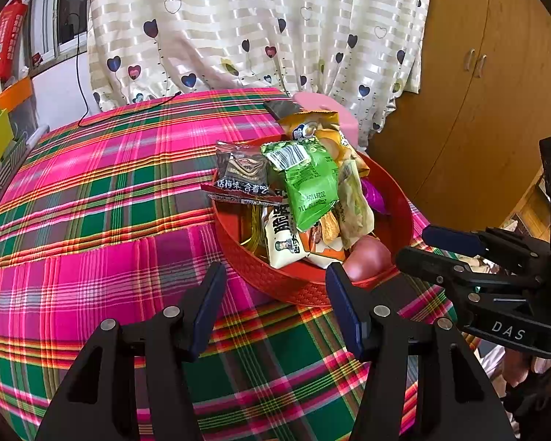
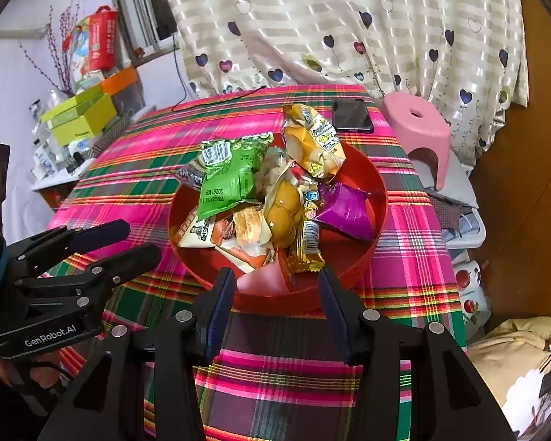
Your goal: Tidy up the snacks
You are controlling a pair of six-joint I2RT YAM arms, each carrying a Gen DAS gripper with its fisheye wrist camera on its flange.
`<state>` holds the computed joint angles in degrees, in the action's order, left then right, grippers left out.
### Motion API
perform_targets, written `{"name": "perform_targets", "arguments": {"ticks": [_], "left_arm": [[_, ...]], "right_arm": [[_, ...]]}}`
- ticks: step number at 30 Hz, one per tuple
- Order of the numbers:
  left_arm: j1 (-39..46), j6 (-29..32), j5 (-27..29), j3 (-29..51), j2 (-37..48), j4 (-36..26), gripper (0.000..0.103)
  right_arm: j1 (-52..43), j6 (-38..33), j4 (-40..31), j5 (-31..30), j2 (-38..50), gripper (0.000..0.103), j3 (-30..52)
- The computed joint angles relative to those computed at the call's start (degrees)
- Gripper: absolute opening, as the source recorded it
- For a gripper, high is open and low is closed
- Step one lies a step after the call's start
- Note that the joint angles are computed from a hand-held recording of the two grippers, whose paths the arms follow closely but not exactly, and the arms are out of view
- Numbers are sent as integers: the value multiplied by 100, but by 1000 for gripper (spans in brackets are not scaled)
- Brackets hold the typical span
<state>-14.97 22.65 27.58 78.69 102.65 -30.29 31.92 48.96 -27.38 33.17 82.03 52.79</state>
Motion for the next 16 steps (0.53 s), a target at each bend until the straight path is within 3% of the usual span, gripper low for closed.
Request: {"name": "perform_targets", "arguments": {"ticks": [16], "left_arm": [[8,-51,66,-75,-61,80,57]], "right_arm": [[12,75,14,87,-158,47,-85]]}}
